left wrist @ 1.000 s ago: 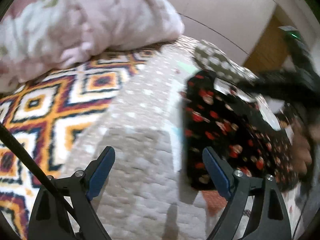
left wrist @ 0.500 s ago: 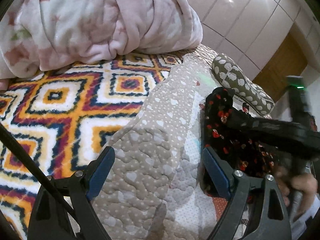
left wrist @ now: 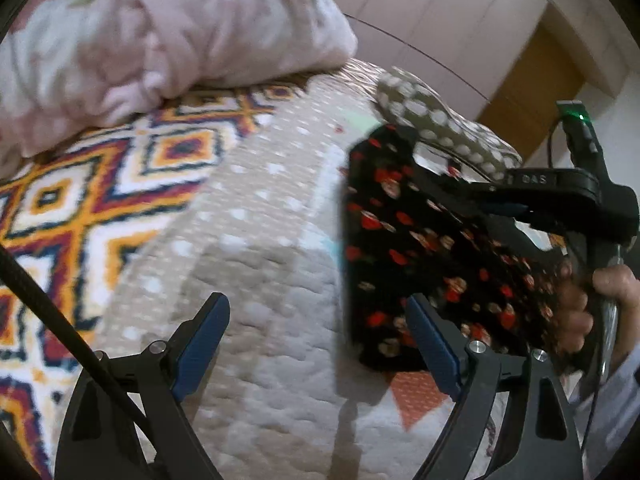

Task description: Fold large clothes

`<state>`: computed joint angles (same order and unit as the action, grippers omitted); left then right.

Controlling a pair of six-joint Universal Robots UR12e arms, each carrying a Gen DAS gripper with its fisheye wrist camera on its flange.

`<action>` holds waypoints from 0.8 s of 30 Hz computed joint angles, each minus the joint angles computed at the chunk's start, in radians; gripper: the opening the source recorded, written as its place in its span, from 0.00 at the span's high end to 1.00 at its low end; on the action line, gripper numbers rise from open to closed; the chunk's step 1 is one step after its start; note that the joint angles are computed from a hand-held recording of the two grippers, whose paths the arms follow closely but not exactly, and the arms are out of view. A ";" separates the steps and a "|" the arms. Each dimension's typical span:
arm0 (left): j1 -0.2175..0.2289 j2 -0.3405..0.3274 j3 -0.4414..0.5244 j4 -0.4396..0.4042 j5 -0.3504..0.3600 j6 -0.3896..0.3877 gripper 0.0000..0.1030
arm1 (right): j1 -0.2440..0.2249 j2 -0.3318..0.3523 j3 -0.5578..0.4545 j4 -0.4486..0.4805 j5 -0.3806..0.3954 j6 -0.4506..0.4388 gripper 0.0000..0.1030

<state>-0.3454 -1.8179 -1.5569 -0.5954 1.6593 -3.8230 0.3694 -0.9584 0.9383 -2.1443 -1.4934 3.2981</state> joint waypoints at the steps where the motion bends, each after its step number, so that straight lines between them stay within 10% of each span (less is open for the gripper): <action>1: -0.002 -0.005 0.005 0.001 -0.010 0.014 0.14 | -0.008 -0.007 0.007 0.003 -0.011 -0.005 0.64; 9: -0.022 -0.047 0.047 -0.038 -0.034 0.091 0.14 | -0.101 -0.085 0.121 0.027 -0.032 -0.046 0.49; 18: -0.032 -0.061 0.062 -0.061 -0.002 0.097 0.13 | -0.096 -0.057 0.115 0.057 -0.032 -0.171 0.31; 24: -0.033 -0.061 0.063 -0.061 0.000 0.097 0.13 | -0.067 -0.073 0.141 0.003 -0.104 -0.233 0.94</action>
<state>-0.3782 -1.8794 -1.4938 -0.6563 1.6591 -3.7255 0.3022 -1.0316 1.0789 -2.1411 -1.5971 3.0653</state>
